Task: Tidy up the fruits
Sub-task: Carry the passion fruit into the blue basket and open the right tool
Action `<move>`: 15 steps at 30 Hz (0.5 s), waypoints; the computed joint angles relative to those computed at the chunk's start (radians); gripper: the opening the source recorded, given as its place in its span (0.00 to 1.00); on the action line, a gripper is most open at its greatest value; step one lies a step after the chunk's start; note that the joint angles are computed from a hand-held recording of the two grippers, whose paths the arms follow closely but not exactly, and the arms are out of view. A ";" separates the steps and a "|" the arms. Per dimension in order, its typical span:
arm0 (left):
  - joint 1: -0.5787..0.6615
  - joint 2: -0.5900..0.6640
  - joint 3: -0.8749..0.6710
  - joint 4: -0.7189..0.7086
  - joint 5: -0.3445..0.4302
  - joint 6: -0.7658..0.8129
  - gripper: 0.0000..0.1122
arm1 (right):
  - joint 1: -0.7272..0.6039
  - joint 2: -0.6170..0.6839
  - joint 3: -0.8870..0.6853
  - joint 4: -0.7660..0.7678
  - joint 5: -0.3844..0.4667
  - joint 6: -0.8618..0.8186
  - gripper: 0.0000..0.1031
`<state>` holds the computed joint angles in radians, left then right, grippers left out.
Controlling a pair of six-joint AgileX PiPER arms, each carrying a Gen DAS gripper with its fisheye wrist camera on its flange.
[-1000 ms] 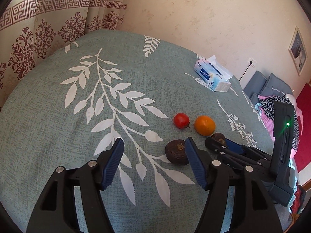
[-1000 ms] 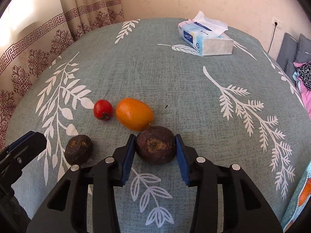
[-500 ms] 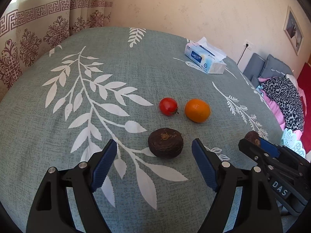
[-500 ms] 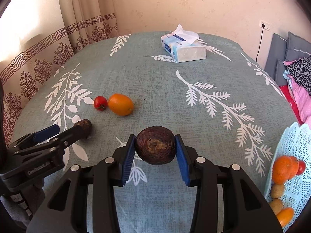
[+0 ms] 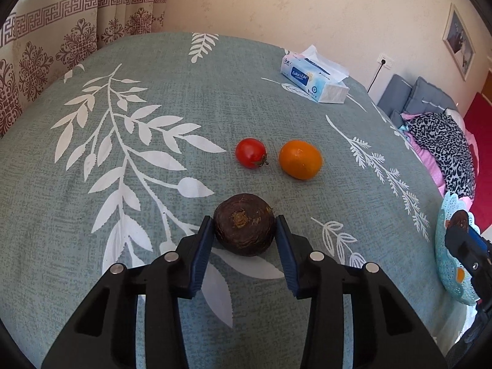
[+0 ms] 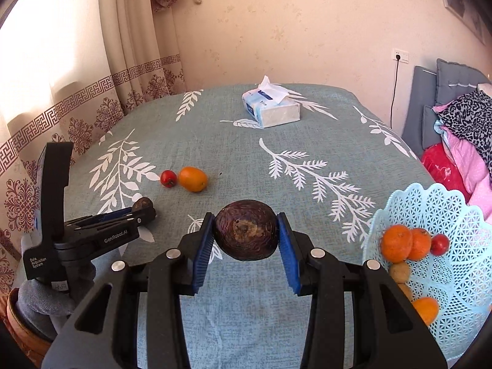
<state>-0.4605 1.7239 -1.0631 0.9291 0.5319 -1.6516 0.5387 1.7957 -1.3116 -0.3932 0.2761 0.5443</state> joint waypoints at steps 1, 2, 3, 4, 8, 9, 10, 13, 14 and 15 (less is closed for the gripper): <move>-0.011 -0.002 0.003 0.014 0.011 -0.015 0.37 | -0.009 -0.014 0.017 -0.003 -0.008 0.004 0.40; -0.021 -0.004 0.006 0.029 0.022 -0.031 0.37 | -0.018 -0.029 0.033 -0.006 -0.013 0.009 0.40; -0.031 -0.007 0.009 0.042 0.033 -0.045 0.37 | -0.031 -0.045 0.051 -0.009 -0.020 0.015 0.40; -0.040 -0.008 0.012 0.053 0.042 -0.057 0.37 | -0.043 -0.061 0.067 -0.019 -0.025 0.028 0.40; -0.060 -0.011 0.019 0.064 0.053 -0.070 0.37 | -0.107 -0.126 0.129 -0.050 -0.041 0.068 0.40; -0.064 -0.012 0.021 0.066 0.054 -0.072 0.37 | -0.126 -0.140 0.143 -0.065 -0.045 0.084 0.40; -0.068 -0.012 0.022 0.069 0.056 -0.074 0.37 | -0.147 -0.153 0.156 -0.066 -0.048 0.086 0.40; -0.082 -0.011 0.022 0.086 0.070 -0.090 0.37 | -0.223 -0.189 0.195 0.041 -0.056 -0.002 0.40; -0.085 -0.011 0.022 0.087 0.071 -0.091 0.37 | -0.251 -0.198 0.205 0.099 -0.056 -0.054 0.40; -0.088 -0.010 0.021 0.087 0.073 -0.091 0.37 | -0.277 -0.206 0.215 0.153 -0.057 -0.101 0.40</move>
